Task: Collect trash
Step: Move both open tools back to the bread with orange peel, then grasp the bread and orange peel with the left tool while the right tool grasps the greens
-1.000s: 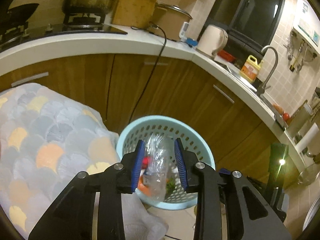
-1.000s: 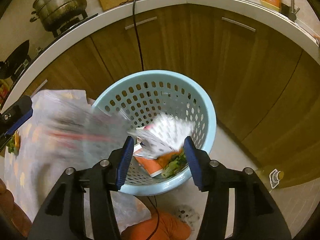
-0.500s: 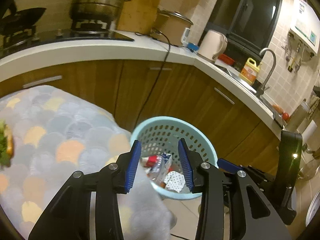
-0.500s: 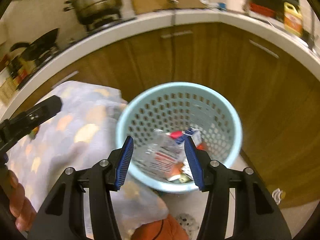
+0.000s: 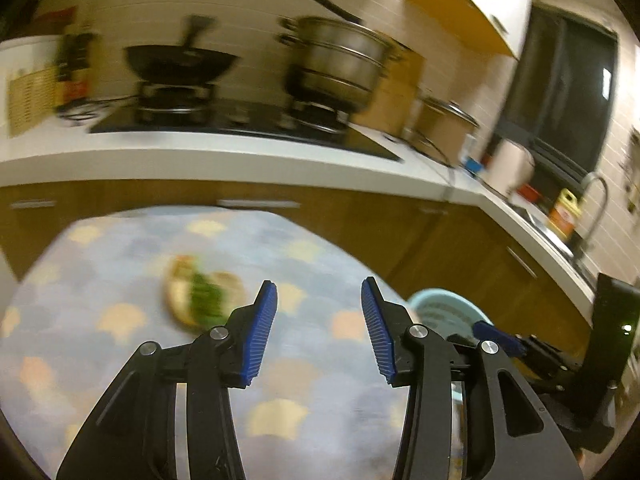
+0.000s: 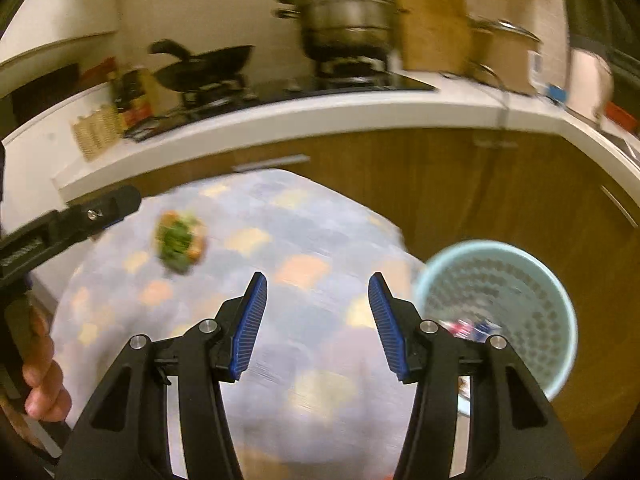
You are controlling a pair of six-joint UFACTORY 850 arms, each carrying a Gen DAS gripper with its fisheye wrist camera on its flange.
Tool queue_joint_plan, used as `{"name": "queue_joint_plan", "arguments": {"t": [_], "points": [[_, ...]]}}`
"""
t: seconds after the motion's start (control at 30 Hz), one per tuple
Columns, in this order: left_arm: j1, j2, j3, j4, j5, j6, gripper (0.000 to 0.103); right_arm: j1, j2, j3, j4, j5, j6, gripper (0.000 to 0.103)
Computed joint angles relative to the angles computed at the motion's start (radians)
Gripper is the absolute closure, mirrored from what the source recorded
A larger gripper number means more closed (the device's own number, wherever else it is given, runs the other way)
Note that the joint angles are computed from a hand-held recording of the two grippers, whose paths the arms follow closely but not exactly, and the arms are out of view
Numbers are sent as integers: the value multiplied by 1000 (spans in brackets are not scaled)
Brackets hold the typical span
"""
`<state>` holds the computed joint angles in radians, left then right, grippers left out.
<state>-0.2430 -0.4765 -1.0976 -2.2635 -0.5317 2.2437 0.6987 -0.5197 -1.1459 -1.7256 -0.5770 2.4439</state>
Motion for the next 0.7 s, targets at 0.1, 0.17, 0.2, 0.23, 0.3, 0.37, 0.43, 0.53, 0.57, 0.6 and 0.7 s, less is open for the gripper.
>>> {"name": "queue_joint_plan", "arguments": {"t": [0.1,0.17,0.2,0.23,0.3,0.37,0.43,0.53,0.57,0.6,0.7], "points": [[59,-1,-7,5,4,-30,60,11,-44,-81,-2,25,-45,57],[88,-8,-16,10,5,-46,60,15,-74,-135,2,47,-80,57],[98,-10,-18,12,3,-52,60,17,-89,-163,12,57,-109,57],[112,-19,-28,16,4,-64,60,18,-100,-180,11,65,-124,57],[126,-37,-51,44,9,-90,60,16,-137,-244,26,110,-189,57],[139,-64,-85,81,22,-124,60,7,-175,-306,69,158,-252,57],[151,-100,-128,161,17,-197,60,-1,-218,-370,130,187,-324,57],[166,-158,-193,279,9,-320,62,-16,-298,-485,294,222,-504,57],[170,-178,-214,319,3,-366,62,-21,-333,-534,382,224,-598,57],[173,-194,-231,346,-1,-399,62,-28,-360,-570,438,230,-658,57],[177,-233,-290,419,4,-484,63,-49,-436,-677,636,254,-851,57]]}}
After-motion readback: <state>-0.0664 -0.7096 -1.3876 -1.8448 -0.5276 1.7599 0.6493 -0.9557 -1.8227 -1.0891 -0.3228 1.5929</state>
